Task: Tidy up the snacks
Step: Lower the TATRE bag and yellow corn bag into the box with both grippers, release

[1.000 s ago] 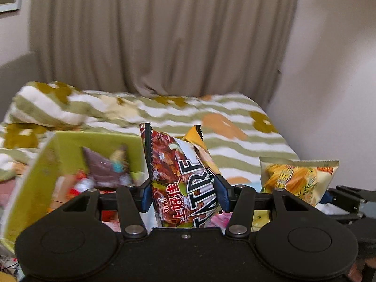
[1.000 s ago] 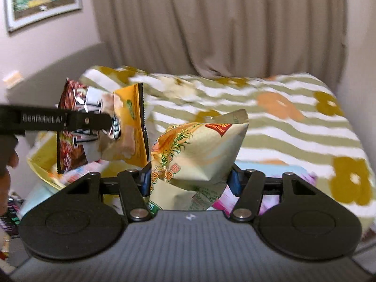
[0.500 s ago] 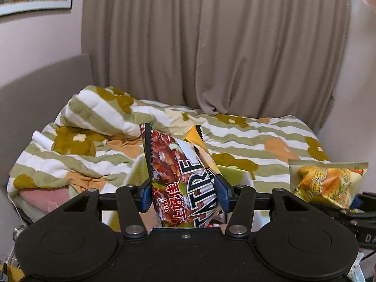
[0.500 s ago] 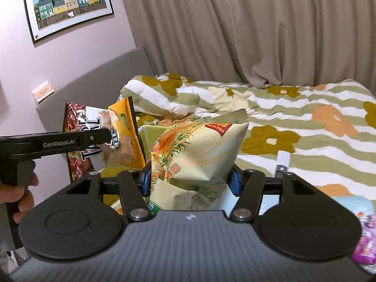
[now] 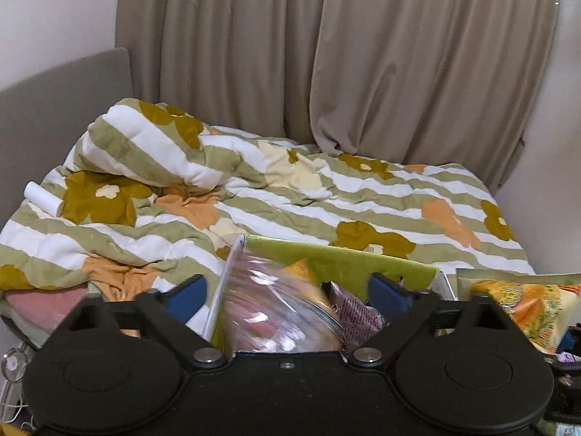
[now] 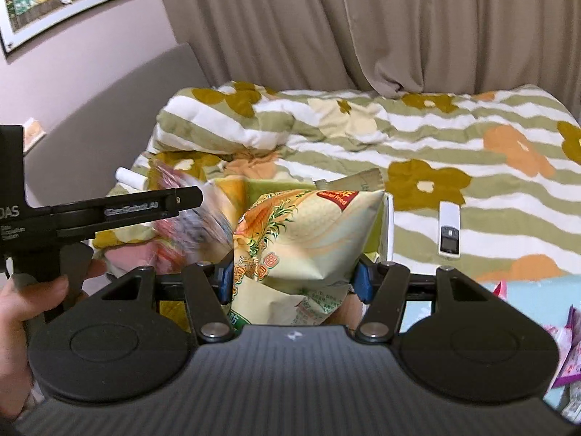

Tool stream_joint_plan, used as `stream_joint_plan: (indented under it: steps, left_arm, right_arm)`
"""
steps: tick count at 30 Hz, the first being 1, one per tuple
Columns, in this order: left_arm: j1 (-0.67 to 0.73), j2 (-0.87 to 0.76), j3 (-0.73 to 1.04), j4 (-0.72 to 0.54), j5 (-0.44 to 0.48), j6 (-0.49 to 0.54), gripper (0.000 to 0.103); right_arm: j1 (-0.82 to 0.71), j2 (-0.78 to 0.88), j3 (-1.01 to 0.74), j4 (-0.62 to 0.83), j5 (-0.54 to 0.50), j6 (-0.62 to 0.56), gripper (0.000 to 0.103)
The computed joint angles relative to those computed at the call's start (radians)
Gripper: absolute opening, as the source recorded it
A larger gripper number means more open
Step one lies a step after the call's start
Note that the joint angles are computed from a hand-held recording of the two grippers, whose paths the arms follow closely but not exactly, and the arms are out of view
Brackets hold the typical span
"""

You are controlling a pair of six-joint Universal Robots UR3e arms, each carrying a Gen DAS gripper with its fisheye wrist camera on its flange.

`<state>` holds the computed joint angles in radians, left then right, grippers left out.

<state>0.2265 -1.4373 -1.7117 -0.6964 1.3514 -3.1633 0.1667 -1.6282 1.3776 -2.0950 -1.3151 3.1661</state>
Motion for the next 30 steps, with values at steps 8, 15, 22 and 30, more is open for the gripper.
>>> stream_joint_plan:
  steps: [8,15,22,30]
  left_arm:
    - [0.036,0.145,-0.102,-0.096,-0.022,0.093,0.098]
    - [0.016,0.202,-0.112,-0.122,0.026,0.103,0.098]
    - [0.041,0.226,-0.102,-0.157,0.028,0.08,0.098]
    - [0.063,0.298,-0.151,-0.194,0.041,0.1,0.098]
  right_arm:
    - [0.016,0.029,-0.022,0.052,-0.037,0.025,0.075]
    - [-0.024,0.105,-0.139,0.104,0.038,-0.026,0.075]
    - [-0.03,0.171,-0.155,0.061,0.104,-0.026,0.102]
    - [-0.036,0.053,0.022,-0.038,0.096,0.019,0.103]
